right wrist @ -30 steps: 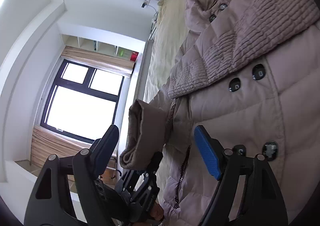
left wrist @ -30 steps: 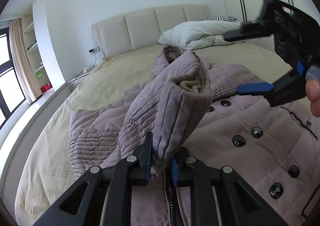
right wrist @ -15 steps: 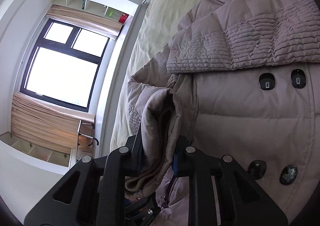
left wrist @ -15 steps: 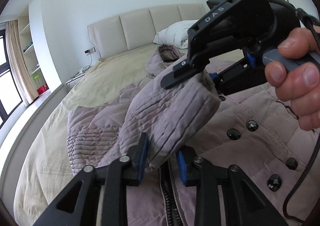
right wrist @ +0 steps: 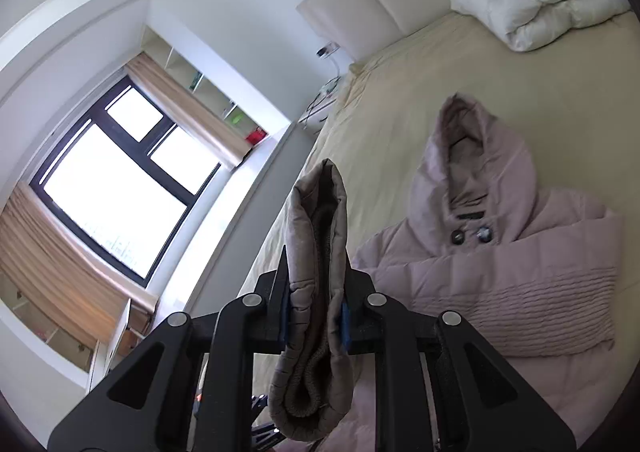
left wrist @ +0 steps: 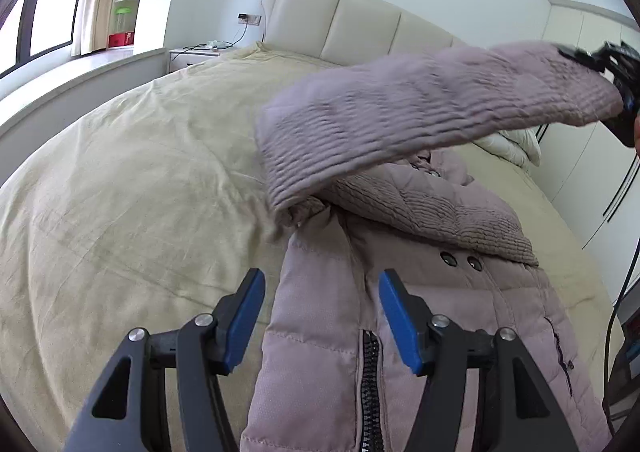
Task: Fold large clothes
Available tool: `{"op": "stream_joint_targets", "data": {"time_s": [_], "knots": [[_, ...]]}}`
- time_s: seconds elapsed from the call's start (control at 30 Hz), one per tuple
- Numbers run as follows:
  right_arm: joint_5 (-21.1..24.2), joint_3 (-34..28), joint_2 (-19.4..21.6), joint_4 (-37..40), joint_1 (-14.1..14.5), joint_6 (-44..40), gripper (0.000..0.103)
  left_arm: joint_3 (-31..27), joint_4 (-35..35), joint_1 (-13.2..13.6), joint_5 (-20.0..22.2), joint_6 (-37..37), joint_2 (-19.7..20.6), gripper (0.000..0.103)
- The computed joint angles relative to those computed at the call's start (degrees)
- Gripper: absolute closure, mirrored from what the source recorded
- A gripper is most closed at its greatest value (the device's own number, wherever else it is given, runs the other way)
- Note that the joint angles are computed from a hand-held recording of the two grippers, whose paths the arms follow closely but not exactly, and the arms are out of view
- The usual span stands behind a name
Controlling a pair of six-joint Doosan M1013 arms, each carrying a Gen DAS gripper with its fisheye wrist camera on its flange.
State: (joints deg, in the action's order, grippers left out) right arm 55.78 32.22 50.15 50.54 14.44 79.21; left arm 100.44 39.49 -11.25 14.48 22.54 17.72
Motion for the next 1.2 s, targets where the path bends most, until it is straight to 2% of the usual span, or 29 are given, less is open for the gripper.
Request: {"op": "stream_joint_targets", "data": {"time_s": [0.17, 0.27, 0.37, 0.4, 0.6, 0.7, 0.77, 0.87, 1.0, 1.07, 1.2], "knots": [[-2.86, 1.26, 0.74, -8.36, -4.19, 8.57, 0.086, -2.48, -4.54, 0.41, 2.20, 5.22, 1.61, 0.040], [-3.35, 3.56, 1.94, -10.66, -6.17, 13.69, 0.086, -5.58, -9.26, 0.39, 4.37, 11.87, 3.54, 0.038], [-3.64, 6.47, 2.62, -7.37, -7.37, 14.77, 0.086, -8.75, -5.00, -0.47, 7.01, 10.89, 6.05, 0.037], [-3.82, 7.07, 2.69, -6.54, -7.47, 14.21, 0.086, -9.87, -3.44, -0.75, 8.33, 9.99, 6.95, 0.037], [-6.63, 9.12, 1.54, -0.15, -7.55, 9.71, 0.086, -16.14, -4.83, -0.46, 13.80, 13.36, 11.96, 0.037], [-7.60, 9.08, 0.70, 1.11, -7.16, 7.77, 0.086, -16.95, -1.75, -0.07, 14.09, 9.14, 12.71, 0.037], [-7.42, 8.28, 0.65, -0.29, -6.85, 7.93, 0.086, -16.74, -0.36, 0.72, 13.14, 4.42, 12.62, 0.037], [-7.16, 7.89, 1.01, -2.51, -6.62, 10.34, 0.086, -16.53, -0.67, 1.50, 12.93, 1.43, 12.78, 0.038], [-7.37, 9.54, 1.54, -5.18, -6.77, 14.19, 0.086, -15.75, -3.65, 2.11, 14.29, 0.94, 13.25, 0.041], [-6.28, 8.91, 2.63, -8.43, -6.43, 16.96, 0.086, -14.76, -5.49, 2.73, 12.70, 0.04, 13.00, 0.041], [-6.92, 8.45, 4.96, -11.27, -6.22, 21.06, 0.086, -14.86, -4.65, 2.67, 12.98, -0.48, 13.13, 0.041]]}}
